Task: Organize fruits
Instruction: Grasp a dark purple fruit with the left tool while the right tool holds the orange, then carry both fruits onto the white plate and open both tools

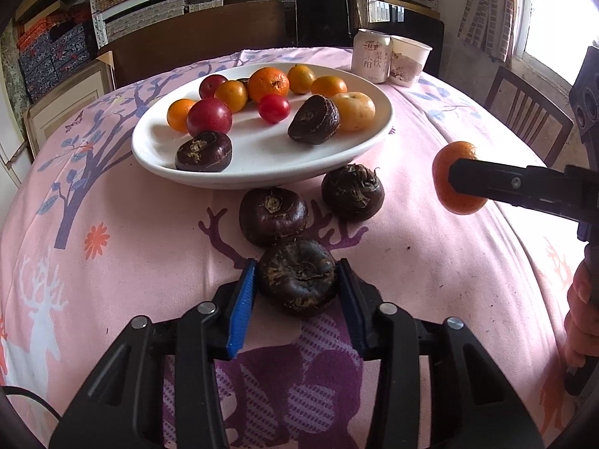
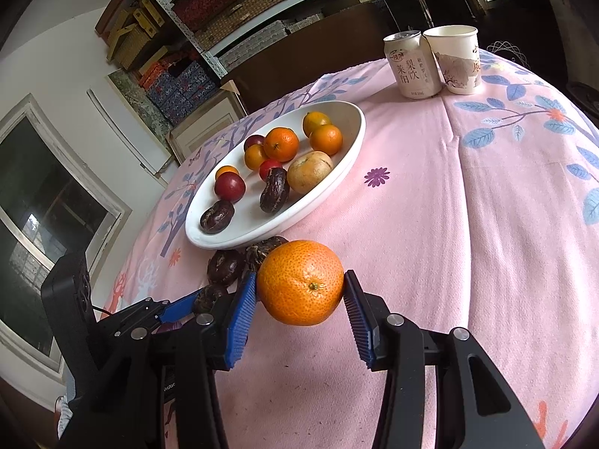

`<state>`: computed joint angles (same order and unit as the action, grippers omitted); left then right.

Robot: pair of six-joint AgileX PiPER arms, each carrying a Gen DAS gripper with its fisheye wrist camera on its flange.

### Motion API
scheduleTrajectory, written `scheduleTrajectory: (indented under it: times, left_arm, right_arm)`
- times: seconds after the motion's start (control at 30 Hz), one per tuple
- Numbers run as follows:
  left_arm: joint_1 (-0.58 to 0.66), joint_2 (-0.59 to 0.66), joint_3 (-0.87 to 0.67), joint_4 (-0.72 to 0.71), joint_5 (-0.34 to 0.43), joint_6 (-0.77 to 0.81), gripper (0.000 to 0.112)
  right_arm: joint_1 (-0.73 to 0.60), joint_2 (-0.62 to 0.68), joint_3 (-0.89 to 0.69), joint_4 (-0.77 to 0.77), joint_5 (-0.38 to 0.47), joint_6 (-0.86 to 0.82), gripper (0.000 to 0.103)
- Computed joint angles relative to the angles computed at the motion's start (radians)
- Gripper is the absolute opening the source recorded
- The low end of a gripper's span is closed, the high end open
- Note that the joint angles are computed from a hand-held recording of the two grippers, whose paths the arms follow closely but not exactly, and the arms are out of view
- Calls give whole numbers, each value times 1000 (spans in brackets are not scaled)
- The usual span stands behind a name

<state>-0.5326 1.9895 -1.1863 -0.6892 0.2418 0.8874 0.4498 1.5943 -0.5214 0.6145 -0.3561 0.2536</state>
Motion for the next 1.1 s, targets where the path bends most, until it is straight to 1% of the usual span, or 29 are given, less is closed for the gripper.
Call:
scheduleTrajectory:
  times: [0.17, 0.3, 0.47, 0.57, 0.67, 0.77, 0.93, 1.0, 1.1]
  left_arm:
    - [30, -42, 45, -134, 22, 128, 42]
    - [62, -75, 64, -277, 36, 250, 42]
    - [92, -93, 62, -347, 57, 303, 42]
    - [96, -111, 65, -367, 43, 318, 42]
    - [100, -111, 26, -307, 50, 245, 42]
    - [99, -90, -50, -182, 75, 106, 42]
    - [70, -9, -219, 28, 133, -132, 42]
    - [55, 28, -273, 82, 146, -193, 42]
    - [44, 83, -341, 129, 166, -248, 42]
  right_arm:
    - [-2, 1, 1, -12, -1, 12, 48]
    - [-2, -1, 4, -9, -6, 10, 48]
    - [6, -15, 17, 8, -27, 2, 48]
    - [18, -28, 23, 46, -40, -33, 48]
    - [29, -39, 22, 88, -57, -72, 48]
    - [16, -45, -7, 132, -39, -131, 48]
    - [-44, -9, -119, 105, 25, -156, 47]
    - [-63, 28, -174, 106, 44, -164, 47]
    - [-89, 94, -249, 25, 66, -95, 47]
